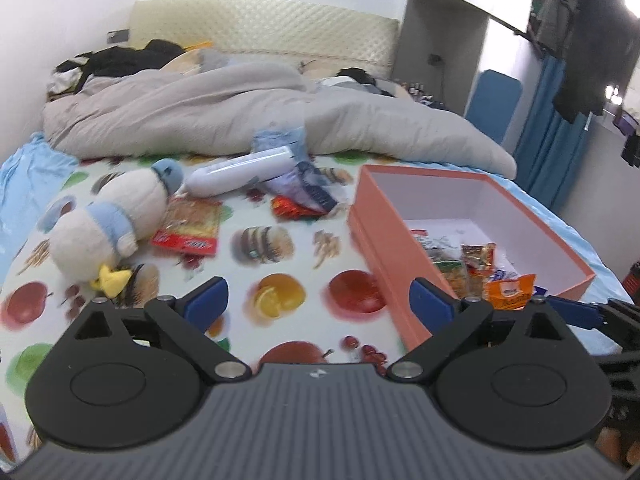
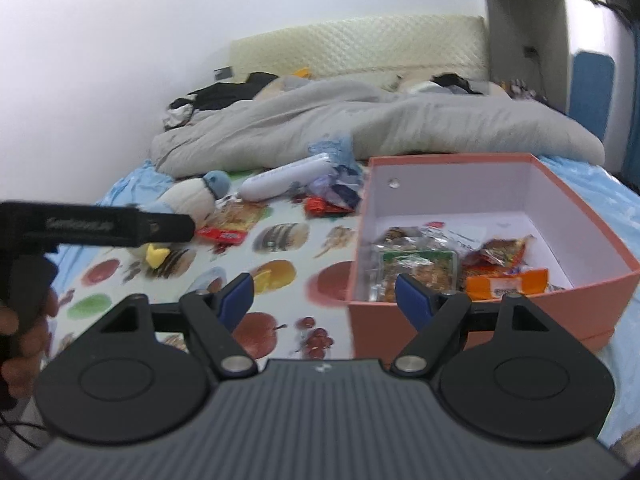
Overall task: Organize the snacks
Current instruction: 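Withdraw both open grippers from the box toward the snack pile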
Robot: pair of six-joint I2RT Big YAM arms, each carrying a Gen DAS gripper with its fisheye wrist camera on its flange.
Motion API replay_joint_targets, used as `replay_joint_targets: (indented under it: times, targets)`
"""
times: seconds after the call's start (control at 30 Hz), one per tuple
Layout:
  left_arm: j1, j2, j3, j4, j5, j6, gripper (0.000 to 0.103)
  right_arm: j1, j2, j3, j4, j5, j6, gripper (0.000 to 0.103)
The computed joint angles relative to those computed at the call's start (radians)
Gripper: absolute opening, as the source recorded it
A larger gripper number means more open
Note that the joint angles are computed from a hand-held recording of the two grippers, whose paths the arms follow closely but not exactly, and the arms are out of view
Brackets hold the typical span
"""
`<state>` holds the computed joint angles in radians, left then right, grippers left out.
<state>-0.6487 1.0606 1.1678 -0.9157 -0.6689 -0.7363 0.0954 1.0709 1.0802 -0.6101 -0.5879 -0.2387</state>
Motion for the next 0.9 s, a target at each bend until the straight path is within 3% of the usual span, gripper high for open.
replay_joint_targets:
  times: [0.13, 0.33, 0.53, 0.63, 0.77, 0.9]
  targets:
    - [0.029, -0.020, -0.029, -0.014, -0.006, -0.027, 0.099, 0.038, -0.004, -0.003, 0.020, 0.002, 0.012, 0.079]
    - [0.095, -0.015, -0.043, -0.018, 0.011, 0.039, 0.099, 0.100, 0.048, 0.029, 0.072, 0.050, 0.031, 0.079]
    - [0.198, -0.020, -0.131, 0.132, 0.044, 0.156, 0.099, 0.167, 0.147, 0.064, 0.206, 0.150, 0.105, 0.079]
    - [0.276, -0.004, -0.164, 0.196, 0.090, 0.195, 0.099, 0.212, 0.186, 0.082, 0.267, 0.195, 0.090, 0.079]
    - [0.391, 0.039, -0.180, 0.247, 0.168, 0.236, 0.098, 0.260, 0.263, 0.138, 0.289, 0.226, 0.083, 0.079]
    - [0.482, 0.100, -0.168, 0.296, 0.225, 0.284, 0.098, 0.294, 0.363, 0.216, 0.262, 0.265, 0.105, 0.078]
